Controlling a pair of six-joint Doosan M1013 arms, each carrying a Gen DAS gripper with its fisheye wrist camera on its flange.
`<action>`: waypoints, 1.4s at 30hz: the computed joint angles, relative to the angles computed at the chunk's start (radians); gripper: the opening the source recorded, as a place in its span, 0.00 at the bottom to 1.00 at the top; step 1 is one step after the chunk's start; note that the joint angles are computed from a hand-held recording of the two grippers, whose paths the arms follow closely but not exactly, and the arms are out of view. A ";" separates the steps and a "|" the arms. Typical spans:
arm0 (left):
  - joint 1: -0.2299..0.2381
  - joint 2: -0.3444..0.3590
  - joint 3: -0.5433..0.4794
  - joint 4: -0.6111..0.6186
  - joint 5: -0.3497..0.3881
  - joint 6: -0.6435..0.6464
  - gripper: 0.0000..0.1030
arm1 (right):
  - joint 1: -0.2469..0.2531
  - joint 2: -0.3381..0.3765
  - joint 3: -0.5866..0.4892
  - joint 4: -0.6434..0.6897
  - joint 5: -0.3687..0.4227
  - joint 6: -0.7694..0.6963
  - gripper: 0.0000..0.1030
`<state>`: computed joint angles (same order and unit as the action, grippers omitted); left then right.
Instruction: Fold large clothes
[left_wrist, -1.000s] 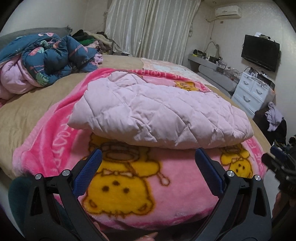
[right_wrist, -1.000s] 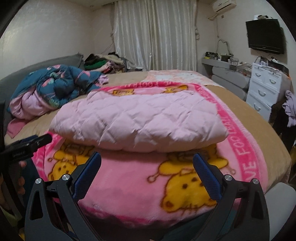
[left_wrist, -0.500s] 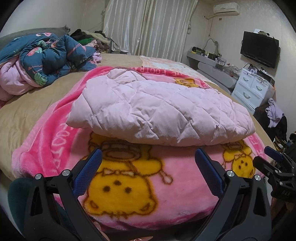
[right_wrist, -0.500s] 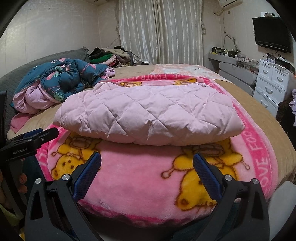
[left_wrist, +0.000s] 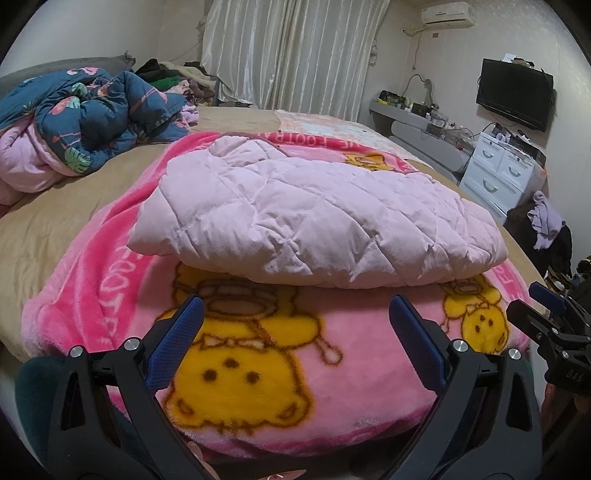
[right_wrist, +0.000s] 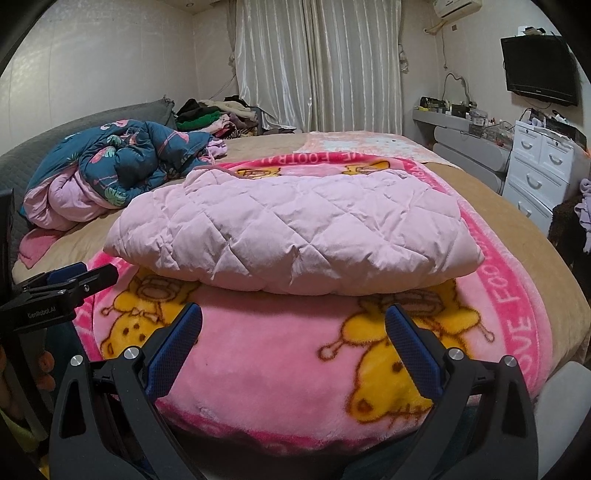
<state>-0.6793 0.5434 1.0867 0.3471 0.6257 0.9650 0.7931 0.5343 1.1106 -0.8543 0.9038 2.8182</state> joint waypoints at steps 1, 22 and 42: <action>0.000 0.000 0.000 0.001 0.000 -0.001 0.91 | 0.001 -0.001 0.002 -0.004 0.001 0.006 0.96; 0.000 -0.001 0.001 -0.005 -0.002 0.006 0.91 | 0.001 -0.003 0.003 -0.010 0.000 0.009 0.96; 0.000 -0.004 0.002 -0.008 -0.007 0.015 0.91 | 0.003 -0.001 -0.002 -0.019 0.005 0.015 0.96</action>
<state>-0.6791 0.5398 1.0883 0.3389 0.6186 0.9798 0.7963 0.5329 1.1089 -0.8736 0.9083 2.8328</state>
